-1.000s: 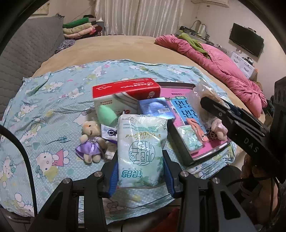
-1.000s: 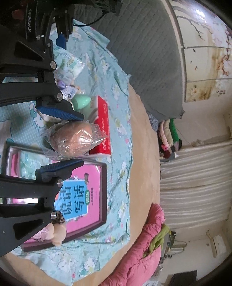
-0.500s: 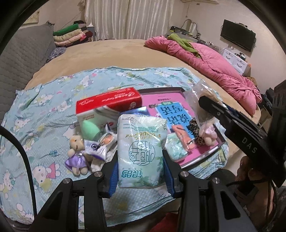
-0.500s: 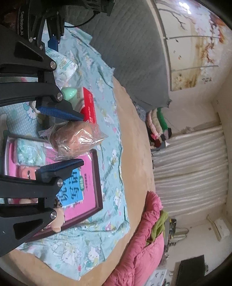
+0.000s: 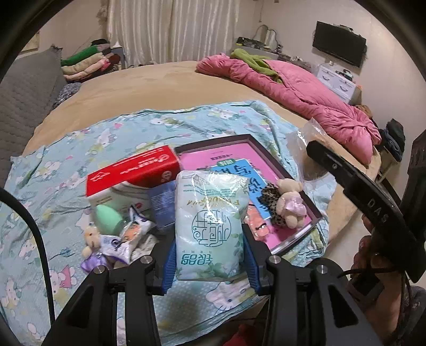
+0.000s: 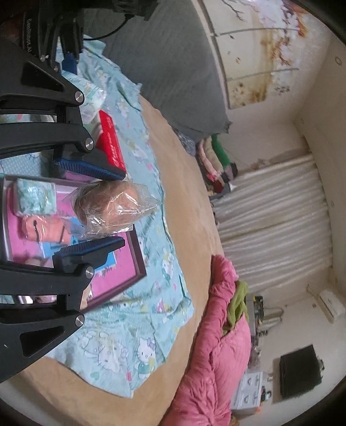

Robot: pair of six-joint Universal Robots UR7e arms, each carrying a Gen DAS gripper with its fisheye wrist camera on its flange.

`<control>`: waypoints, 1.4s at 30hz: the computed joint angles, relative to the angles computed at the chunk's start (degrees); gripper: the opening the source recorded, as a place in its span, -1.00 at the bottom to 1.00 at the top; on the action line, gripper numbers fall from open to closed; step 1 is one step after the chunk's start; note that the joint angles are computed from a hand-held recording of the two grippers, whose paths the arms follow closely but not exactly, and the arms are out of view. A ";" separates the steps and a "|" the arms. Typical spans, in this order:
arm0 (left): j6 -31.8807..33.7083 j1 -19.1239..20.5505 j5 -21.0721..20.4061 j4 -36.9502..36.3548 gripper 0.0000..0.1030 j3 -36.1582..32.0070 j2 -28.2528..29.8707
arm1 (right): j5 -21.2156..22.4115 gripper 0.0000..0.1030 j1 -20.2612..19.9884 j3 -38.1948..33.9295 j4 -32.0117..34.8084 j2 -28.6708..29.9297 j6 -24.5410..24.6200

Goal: Organize soft objects
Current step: 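Carry white wipes pack toward tray with left while right lowers bagged sponge into tray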

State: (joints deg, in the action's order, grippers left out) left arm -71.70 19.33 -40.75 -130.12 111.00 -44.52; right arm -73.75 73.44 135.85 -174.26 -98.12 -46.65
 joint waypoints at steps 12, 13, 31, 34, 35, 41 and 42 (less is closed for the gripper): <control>7.16 2.79 -1.13 -3.55 -0.16 -5.45 5.76 | -4.99 -0.14 -0.13 -1.47 1.72 0.16 2.19; 7.72 3.10 -1.22 -3.81 -0.16 -5.88 6.22 | -5.65 -0.14 -0.02 -1.45 1.40 0.44 2.09; 11.33 7.03 -4.36 -7.19 -0.16 -8.44 10.20 | -14.45 -0.14 0.84 -2.96 3.80 4.12 1.39; 11.88 7.78 -5.27 -7.73 -0.16 -8.76 10.77 | -16.12 -0.14 1.04 -3.34 4.67 4.85 1.32; 11.99 8.04 -5.53 -7.66 -0.16 -8.98 10.99 | -16.68 -0.14 1.15 -3.55 4.99 5.18 1.47; 13.22 9.37 -7.05 -8.71 -0.16 -9.48 12.25 | -17.59 -0.14 0.55 -4.32 5.33 6.24 2.27; 13.50 9.54 -7.23 -9.14 -0.16 -9.46 12.42 | -17.57 -0.14 0.40 -4.45 5.26 6.43 2.35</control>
State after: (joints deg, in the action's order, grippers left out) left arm -58.20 28.87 -47.98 -139.26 101.53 -32.11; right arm -91.32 73.84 131.40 -168.99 -91.69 -44.30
